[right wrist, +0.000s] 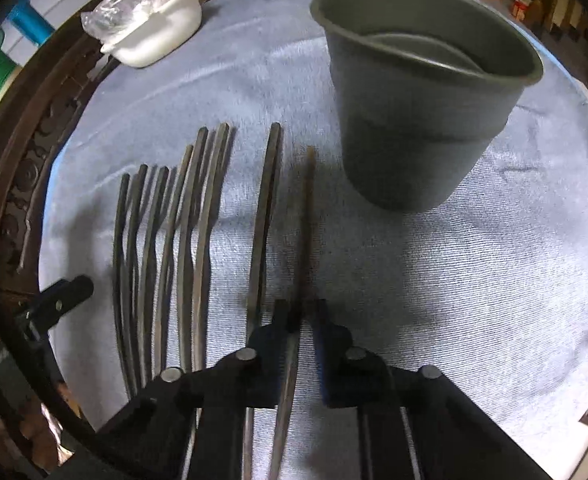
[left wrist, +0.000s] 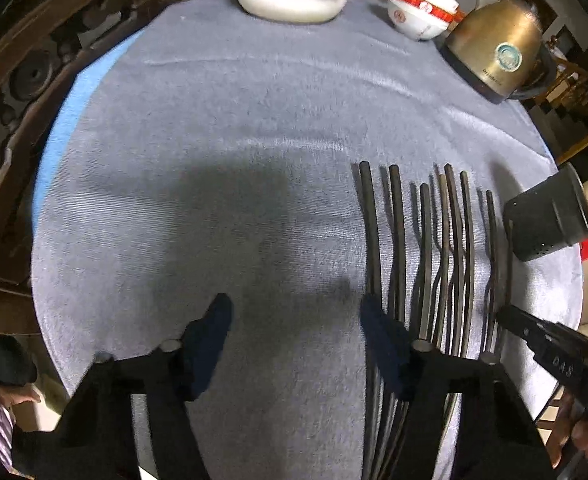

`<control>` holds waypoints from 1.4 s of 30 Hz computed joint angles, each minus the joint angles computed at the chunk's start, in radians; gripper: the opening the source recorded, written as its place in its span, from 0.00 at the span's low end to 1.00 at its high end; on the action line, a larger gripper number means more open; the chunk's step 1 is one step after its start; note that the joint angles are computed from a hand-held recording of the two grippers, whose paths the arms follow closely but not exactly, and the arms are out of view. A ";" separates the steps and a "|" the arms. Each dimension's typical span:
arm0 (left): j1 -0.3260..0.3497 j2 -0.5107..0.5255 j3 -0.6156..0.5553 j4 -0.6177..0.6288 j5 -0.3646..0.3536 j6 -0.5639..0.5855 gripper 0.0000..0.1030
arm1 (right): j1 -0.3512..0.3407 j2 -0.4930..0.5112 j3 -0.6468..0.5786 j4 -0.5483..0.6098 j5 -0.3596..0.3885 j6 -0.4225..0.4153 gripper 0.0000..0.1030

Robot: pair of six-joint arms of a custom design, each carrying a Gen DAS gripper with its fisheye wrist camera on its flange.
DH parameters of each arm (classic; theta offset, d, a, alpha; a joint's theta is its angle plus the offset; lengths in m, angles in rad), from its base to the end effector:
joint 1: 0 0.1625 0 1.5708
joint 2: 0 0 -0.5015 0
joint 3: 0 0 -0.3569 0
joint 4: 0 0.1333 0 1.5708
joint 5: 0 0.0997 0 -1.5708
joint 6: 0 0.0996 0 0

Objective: Organize utensils
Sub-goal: 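Lower the left gripper and grasp one dark chopstick while the right gripper grasps another, then lift the held chopsticks upright with both grippers and carry them over the grey cup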

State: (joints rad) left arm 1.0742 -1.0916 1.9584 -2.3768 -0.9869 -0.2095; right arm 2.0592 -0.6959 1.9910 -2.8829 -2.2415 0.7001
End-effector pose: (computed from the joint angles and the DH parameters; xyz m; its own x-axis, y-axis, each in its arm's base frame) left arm -0.0998 -0.5791 0.2465 -0.8008 0.2351 -0.5509 0.3159 0.9472 -0.0550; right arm 0.3366 -0.4814 0.0643 -0.8351 0.2949 0.4643 0.0901 0.9061 -0.4134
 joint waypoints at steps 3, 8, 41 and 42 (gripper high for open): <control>-0.007 0.022 -0.027 0.043 0.006 -0.022 0.59 | -0.005 -0.011 0.007 0.011 0.009 -0.008 0.09; -0.016 0.052 -0.068 0.104 -0.001 -0.038 0.58 | -0.024 -0.029 0.031 -0.023 0.047 -0.041 0.09; -0.020 -0.108 -0.109 0.115 -0.069 0.099 0.06 | 0.079 -0.023 0.089 -0.208 0.018 -0.228 0.06; -0.031 -0.133 -0.082 0.030 -0.072 0.107 0.06 | 0.095 -0.026 0.104 -0.272 -0.016 -0.241 0.06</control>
State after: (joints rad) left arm 1.0430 -1.2249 1.8760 -2.3469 -1.0590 -0.1022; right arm 2.1546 -0.7220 2.0953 -3.1548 -2.2577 0.4587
